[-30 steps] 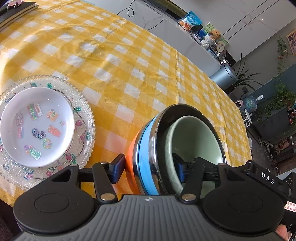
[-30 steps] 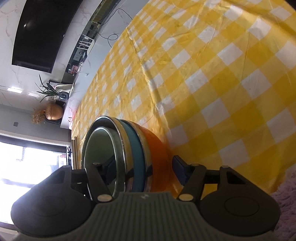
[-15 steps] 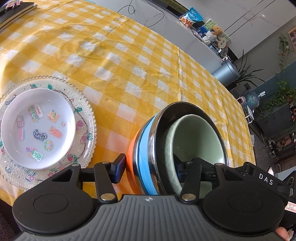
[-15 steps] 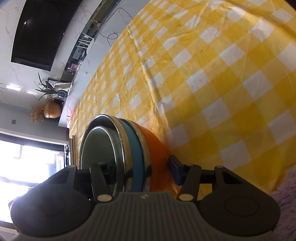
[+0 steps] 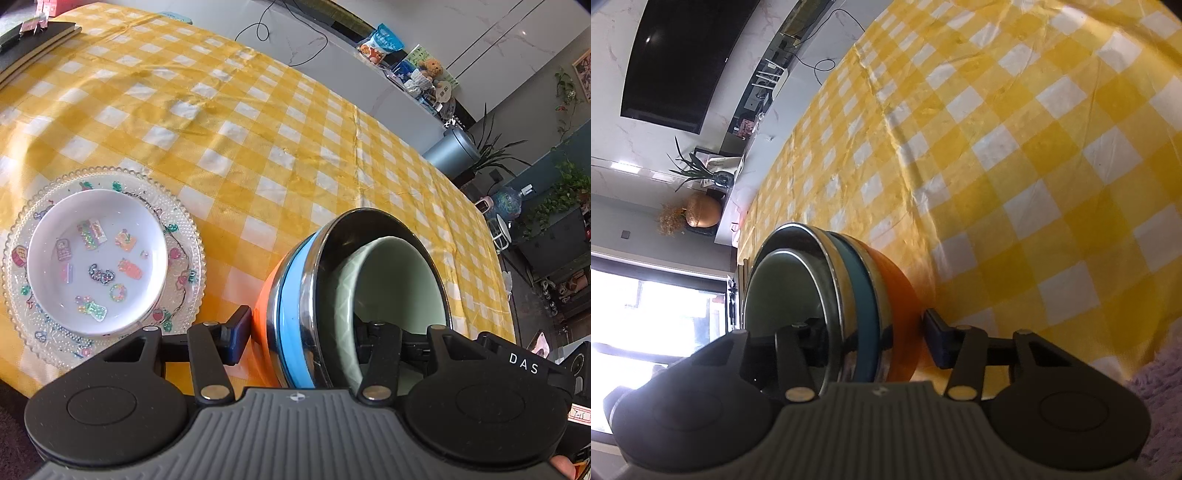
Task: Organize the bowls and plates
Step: 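Lift the nested bowls with both grippers and lower them onto the plate stack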
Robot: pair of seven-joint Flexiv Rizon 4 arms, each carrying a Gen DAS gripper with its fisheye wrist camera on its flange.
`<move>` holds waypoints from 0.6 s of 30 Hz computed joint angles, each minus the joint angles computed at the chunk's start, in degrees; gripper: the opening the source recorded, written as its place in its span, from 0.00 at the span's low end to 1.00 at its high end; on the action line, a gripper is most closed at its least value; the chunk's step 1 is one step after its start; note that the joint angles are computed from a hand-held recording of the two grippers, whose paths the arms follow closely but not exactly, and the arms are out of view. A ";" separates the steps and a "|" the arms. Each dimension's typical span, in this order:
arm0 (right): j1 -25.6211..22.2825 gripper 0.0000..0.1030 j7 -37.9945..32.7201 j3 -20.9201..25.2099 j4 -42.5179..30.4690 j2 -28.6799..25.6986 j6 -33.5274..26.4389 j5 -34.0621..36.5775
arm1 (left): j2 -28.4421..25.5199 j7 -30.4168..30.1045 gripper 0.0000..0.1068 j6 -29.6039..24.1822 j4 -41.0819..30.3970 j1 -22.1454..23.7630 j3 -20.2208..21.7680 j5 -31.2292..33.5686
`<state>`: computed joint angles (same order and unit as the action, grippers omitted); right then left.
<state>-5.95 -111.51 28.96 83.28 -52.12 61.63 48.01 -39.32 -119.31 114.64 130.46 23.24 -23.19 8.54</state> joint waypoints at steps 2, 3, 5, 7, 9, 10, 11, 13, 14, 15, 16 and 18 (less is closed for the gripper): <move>-0.45 0.47 -0.87 0.52 0.46 0.29 0.08 0.54 | 0.66 -0.09 0.53 0.56 0.61 -0.25 0.36 0.09; -0.66 0.47 -1.18 0.76 0.75 0.48 0.19 0.97 | 0.92 -0.18 0.53 0.81 0.90 -0.24 0.47 0.22; -0.77 0.47 -1.81 1.04 1.39 0.98 0.60 1.70 | 1.51 -0.44 0.53 1.32 1.61 -0.17 0.71 0.56; -0.75 0.47 -2.48 1.19 1.93 1.44 0.99 2.27 | 2.12 -0.86 0.53 1.90 2.43 0.33 0.73 1.15; -0.58 0.47 -3.17 1.35 2.53 2.08 1.28 2.66 | 2.85 -1.49 0.53 2.20 3.24 1.12 0.59 1.74; -0.39 0.47 -3.48 1.41 2.82 2.42 1.42 2.81 | 3.26 -1.80 0.53 2.31 3.66 1.50 0.59 2.01; -0.16 0.47 -3.61 1.42 3.01 2.76 1.38 2.87 | 3.66 -2.08 0.53 2.47 4.07 2.02 0.53 2.39; 0.24 0.46 -3.89 1.50 3.32 3.30 1.42 3.20 | 4.58 -2.65 0.53 2.45 4.84 2.98 0.40 3.02; 0.52 0.46 -3.84 1.46 3.50 3.62 1.44 3.33 | 5.17 -2.93 0.53 2.32 5.27 3.41 0.40 3.24; 0.84 0.46 -3.77 1.47 3.69 3.91 1.56 3.55 | 5.86 -3.19 0.53 2.13 5.71 3.81 0.47 3.37; 1.01 0.46 -3.97 1.59 3.99 4.15 1.72 3.87 | 6.49 -3.50 0.53 2.03 6.17 4.20 0.55 3.47; 1.73 0.46 -4.02 1.70 4.15 4.52 1.81 4.23 | 7.65 -4.07 0.53 2.17 7.20 5.27 0.67 3.95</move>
